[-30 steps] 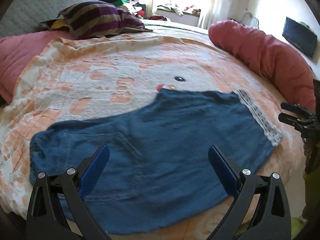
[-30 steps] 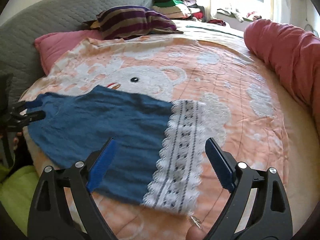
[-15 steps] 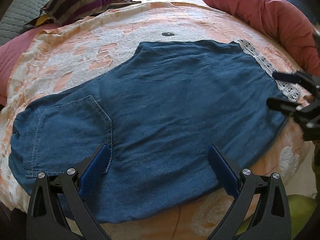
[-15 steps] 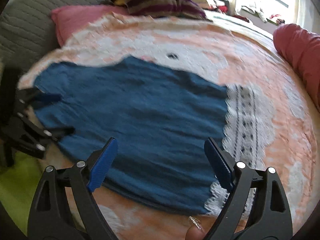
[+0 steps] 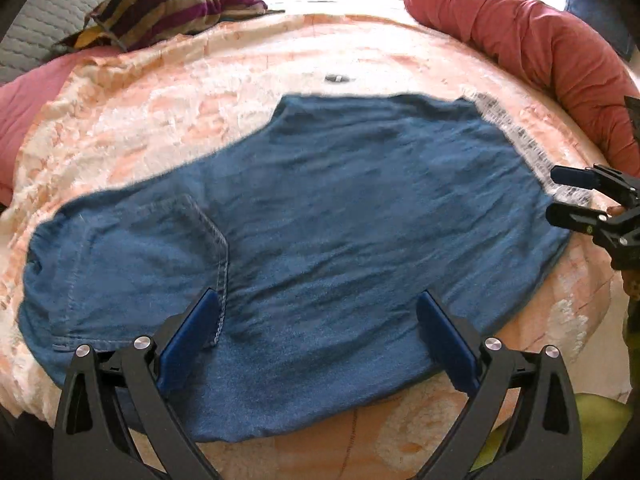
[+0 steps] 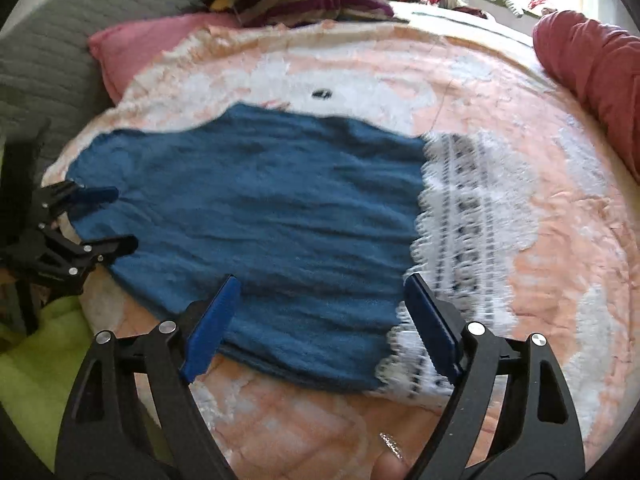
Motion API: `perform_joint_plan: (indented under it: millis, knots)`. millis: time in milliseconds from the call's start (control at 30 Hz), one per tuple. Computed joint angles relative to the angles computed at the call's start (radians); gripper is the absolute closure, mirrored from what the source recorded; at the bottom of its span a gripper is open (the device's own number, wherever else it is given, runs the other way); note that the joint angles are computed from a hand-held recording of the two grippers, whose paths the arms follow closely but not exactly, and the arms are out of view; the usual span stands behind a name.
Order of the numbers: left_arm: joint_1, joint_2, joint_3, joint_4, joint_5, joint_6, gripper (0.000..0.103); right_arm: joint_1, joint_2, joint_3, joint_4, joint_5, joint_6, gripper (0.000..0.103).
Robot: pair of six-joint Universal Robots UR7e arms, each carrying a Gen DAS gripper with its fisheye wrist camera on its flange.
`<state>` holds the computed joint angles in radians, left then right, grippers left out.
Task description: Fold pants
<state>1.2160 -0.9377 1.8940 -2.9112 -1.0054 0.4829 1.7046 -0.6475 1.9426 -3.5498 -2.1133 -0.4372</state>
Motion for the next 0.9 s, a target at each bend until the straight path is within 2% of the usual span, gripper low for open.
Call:
perform_joint_plan:
  millis: [200,367,667,900]
  knots:
    - [-0.028,-0.038,0.041,-0.071,-0.055,0.020,0.005,0.001,-0.049,0.040,-0.078,-0.009,-0.004,0.021]
    - [-0.053,-0.051,0.062,-0.115,-0.062,0.026,0.005,-0.002,-0.069,0.057,-0.127,-0.004,-0.014,0.020]
    - [-0.099,-0.057,0.074,-0.125,-0.063,0.036,0.005,-0.007,-0.101,0.099,-0.207,0.005,-0.026,0.020]
    - [-0.135,-0.030,0.041,-0.084,-0.065,0.029,0.005,-0.020,-0.137,0.140,-0.282,-0.006,-0.010,0.018]
